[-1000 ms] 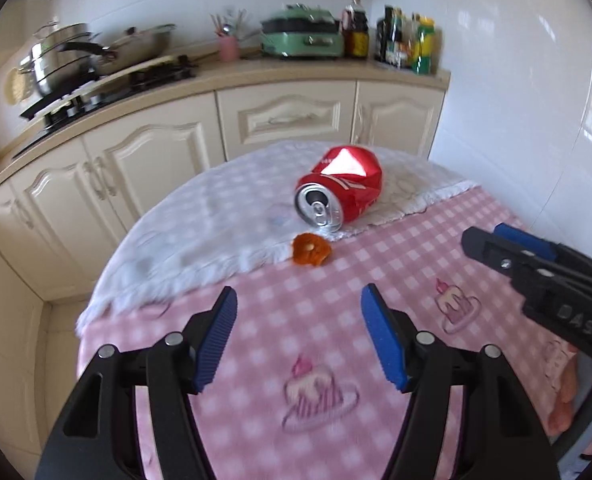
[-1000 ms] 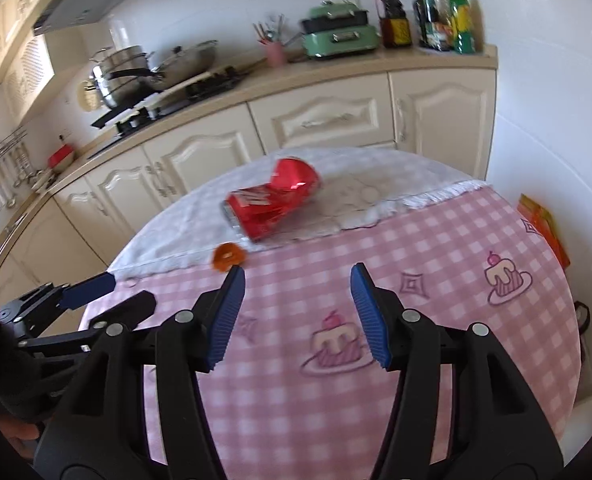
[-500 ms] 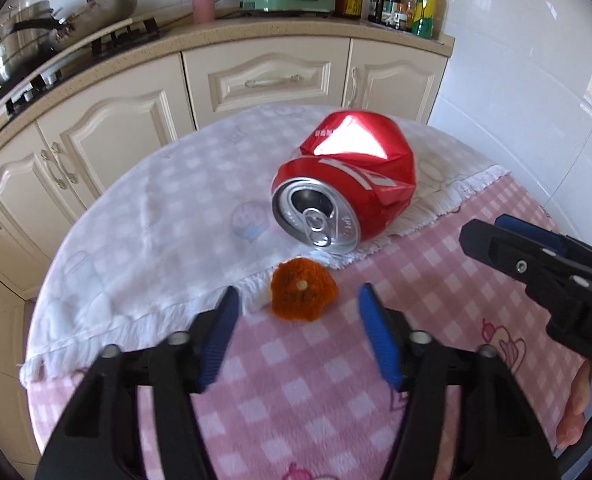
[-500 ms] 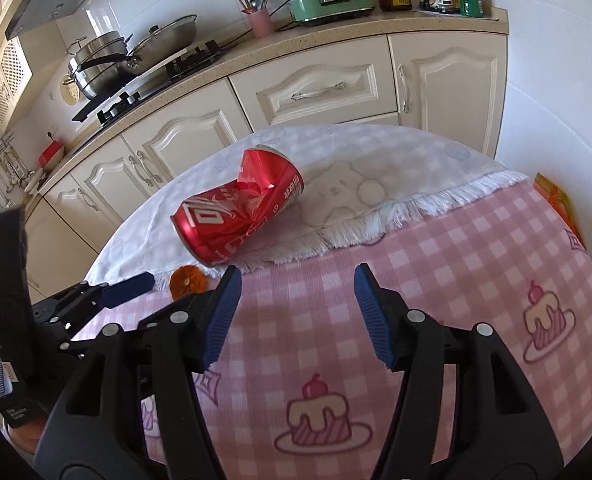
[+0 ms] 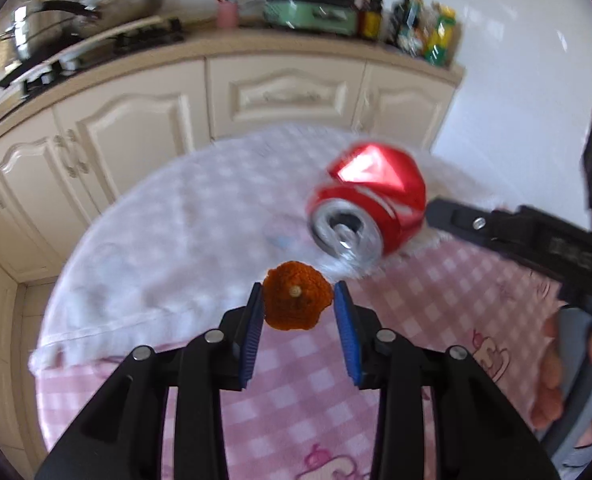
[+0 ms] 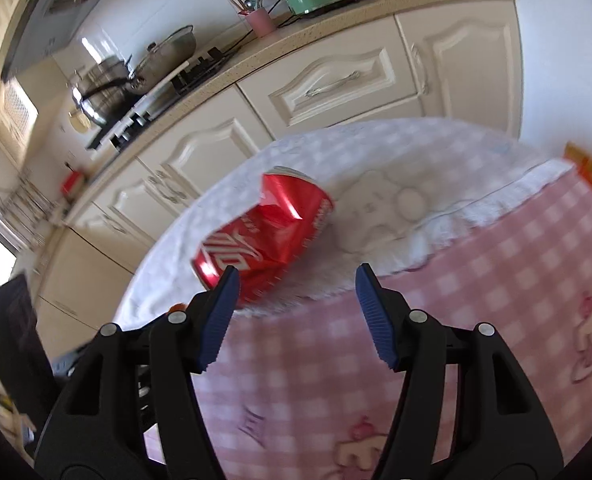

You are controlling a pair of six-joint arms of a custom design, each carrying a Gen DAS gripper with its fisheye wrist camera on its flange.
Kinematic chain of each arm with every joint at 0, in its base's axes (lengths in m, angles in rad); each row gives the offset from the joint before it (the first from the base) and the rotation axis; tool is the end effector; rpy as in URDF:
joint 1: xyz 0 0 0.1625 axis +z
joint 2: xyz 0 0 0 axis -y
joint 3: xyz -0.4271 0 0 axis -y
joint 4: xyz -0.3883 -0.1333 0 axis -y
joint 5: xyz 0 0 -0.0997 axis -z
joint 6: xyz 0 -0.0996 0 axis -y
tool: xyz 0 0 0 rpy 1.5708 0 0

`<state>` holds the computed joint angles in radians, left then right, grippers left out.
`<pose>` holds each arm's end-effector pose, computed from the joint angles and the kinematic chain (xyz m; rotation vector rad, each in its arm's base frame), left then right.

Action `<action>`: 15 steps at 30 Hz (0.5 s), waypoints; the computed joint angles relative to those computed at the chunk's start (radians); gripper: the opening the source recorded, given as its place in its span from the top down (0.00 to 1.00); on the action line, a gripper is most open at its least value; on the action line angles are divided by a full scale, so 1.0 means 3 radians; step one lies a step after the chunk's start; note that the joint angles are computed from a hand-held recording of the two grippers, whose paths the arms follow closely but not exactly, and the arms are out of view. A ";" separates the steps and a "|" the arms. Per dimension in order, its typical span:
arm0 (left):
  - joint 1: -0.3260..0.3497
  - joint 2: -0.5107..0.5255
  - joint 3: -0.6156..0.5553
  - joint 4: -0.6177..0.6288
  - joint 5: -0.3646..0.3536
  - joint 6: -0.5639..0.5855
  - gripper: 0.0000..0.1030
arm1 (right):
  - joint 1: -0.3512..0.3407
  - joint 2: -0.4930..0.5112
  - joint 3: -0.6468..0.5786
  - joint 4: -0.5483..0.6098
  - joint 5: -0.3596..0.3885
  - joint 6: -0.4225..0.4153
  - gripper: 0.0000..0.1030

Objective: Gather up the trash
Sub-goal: 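Grasp the orange peel with the left tool while the right tool grasps the red Coca-Cola can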

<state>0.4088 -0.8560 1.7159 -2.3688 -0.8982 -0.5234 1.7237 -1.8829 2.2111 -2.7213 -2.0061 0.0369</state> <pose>-0.4986 -0.4289 0.1069 0.8366 2.4414 -0.6202 0.1467 -0.3522 0.4554 -0.0979 -2.5670 1.1634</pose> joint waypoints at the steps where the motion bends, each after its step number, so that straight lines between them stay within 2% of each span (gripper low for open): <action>1: -0.0010 -0.0048 0.0025 -0.0007 0.0096 -0.0075 0.67 | -0.0021 0.0012 -0.0016 0.0009 0.0053 0.0033 0.42; 5: -0.0024 -0.0170 0.0073 0.0044 0.0434 -0.0288 0.67 | -0.0158 0.0083 -0.0065 -0.0008 0.0311 0.0234 0.42; 9: -0.0004 -0.0242 0.0094 0.0050 0.0514 -0.0369 0.67 | -0.0364 0.0137 -0.0115 0.0069 0.0625 0.0430 0.44; 11: 0.0002 -0.0262 0.0106 0.0035 0.0520 -0.0368 0.67 | -0.0473 0.0131 -0.0129 0.0122 0.0825 0.0549 0.56; 13: 0.0006 -0.0281 0.0125 0.0001 0.0512 -0.0377 0.67 | -0.0502 0.0152 -0.0150 0.0152 0.0893 0.0598 0.70; 15: 0.0012 -0.0308 0.0141 -0.0030 0.0504 -0.0378 0.67 | -0.0490 0.0170 -0.0158 0.0169 0.0946 0.0560 0.74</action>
<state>0.4123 -0.9486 1.7582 -2.3778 -0.7472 -0.6369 1.5766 -1.8319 2.1636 -2.6704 -1.7225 0.2048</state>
